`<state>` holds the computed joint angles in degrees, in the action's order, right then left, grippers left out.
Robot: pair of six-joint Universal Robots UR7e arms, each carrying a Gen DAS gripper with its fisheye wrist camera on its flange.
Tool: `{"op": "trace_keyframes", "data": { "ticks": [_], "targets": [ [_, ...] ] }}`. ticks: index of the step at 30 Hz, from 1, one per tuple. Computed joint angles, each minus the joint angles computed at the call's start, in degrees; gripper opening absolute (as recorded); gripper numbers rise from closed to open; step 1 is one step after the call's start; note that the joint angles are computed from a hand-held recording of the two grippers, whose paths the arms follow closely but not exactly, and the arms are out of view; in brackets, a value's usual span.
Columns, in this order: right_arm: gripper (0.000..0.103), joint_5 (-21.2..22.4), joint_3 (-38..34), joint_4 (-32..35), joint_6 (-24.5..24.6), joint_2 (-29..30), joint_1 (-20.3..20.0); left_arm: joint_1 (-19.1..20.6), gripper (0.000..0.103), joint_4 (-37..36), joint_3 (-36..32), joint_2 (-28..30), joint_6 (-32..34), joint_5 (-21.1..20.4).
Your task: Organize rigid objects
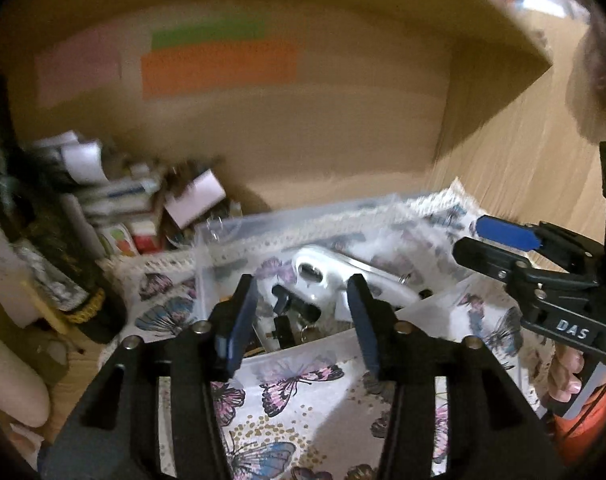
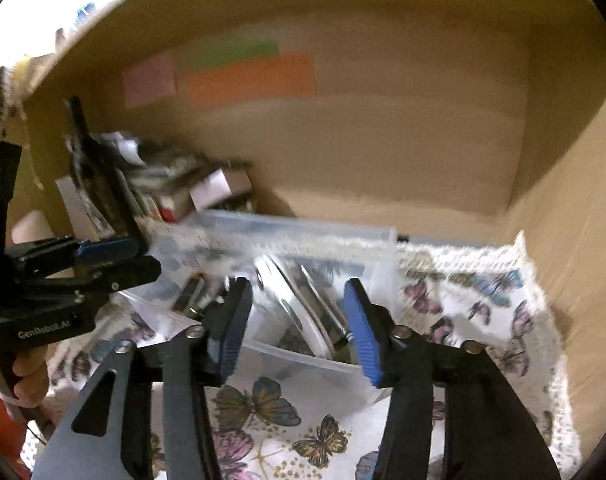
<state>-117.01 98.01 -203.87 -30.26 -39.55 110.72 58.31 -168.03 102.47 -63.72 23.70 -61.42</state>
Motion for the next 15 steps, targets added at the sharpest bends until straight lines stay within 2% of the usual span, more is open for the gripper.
{"op": "trace_keyframes", "data": {
  "ticks": [6, 10, 12, 15],
  "targets": [
    [0.077, 2.57, 5.69, -8.95, -0.82, -2.91, 2.64, -3.48, 0.071, -10.25, 6.95, -5.22, 2.43, 0.39],
    [0.088, 3.67, 9.04, -14.61, -0.85, -4.37, 4.03, -5.51, 0.09, -14.5, 10.7, -8.22, 2.56, 0.81],
    [0.101, 3.73, 10.57, -18.24, -1.24, -4.75, 4.73, -6.66, 0.097, -16.69, 12.61, -9.6, 2.71, 1.38],
    [0.103, 3.51, 11.5, -22.22, -1.78, -4.37, 5.47, -8.08, 0.102, -19.77, 14.88, -10.89, 3.24, 2.29]
  ]
}}
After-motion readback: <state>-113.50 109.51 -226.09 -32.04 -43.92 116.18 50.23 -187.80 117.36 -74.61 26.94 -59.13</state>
